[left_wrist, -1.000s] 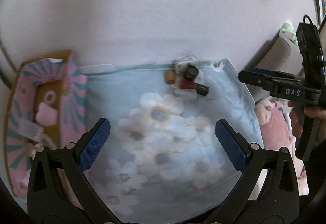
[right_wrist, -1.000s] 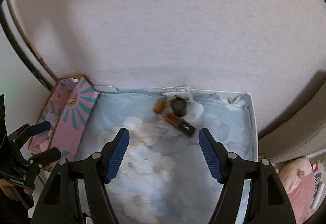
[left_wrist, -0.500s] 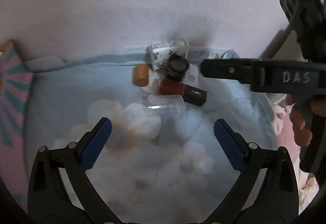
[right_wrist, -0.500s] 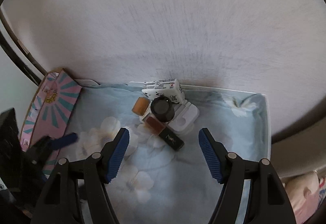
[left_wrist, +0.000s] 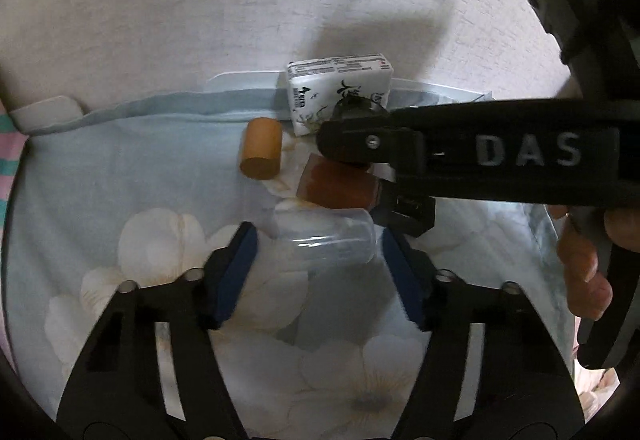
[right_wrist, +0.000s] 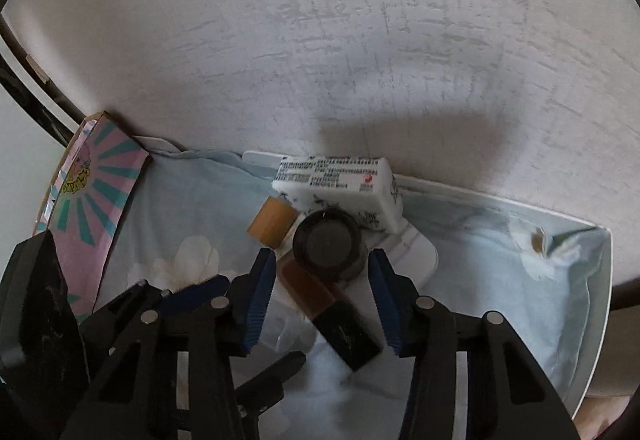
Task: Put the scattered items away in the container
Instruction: 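Grasp the clear plastic cup with the left tool while the right tool grasps the black jar, then carry the cup and black jar into the cardboard box and release both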
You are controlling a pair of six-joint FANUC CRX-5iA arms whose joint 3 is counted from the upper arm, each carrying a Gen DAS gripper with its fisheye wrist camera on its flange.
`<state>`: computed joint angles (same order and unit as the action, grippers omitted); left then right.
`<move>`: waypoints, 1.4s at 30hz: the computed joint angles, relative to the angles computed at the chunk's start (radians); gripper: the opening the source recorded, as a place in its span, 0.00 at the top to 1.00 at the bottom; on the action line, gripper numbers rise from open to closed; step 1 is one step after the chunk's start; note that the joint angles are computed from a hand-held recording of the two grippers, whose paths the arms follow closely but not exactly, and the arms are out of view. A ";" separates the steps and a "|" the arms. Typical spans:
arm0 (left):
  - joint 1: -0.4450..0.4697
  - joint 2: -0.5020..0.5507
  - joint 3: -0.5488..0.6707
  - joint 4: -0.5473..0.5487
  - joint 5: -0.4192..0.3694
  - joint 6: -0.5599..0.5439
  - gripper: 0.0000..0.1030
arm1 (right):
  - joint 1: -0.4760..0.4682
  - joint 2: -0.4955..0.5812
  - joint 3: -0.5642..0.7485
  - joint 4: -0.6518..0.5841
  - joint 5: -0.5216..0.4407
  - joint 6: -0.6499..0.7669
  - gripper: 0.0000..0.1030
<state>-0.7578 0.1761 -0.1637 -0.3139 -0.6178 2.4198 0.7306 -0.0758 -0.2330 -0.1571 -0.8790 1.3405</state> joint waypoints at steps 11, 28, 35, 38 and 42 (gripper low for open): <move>0.016 -0.034 -0.019 0.040 0.006 -0.042 0.61 | 0.006 -0.031 -0.027 0.030 0.023 -0.015 0.66; 0.057 -0.364 -0.128 0.035 -0.113 -0.106 0.60 | 0.142 -0.149 0.000 0.180 -0.031 -0.181 0.66; 0.114 -0.569 -0.166 0.013 -0.263 -0.130 0.60 | 0.269 -0.121 0.097 0.236 -0.034 -0.243 0.66; 0.172 -0.696 -0.213 0.033 -0.342 -0.179 0.60 | 0.325 -0.093 0.147 0.246 -0.029 -0.246 0.66; 0.405 -0.848 -0.298 0.185 -0.389 -0.395 0.60 | 0.389 -0.034 0.221 0.244 -0.029 -0.231 0.66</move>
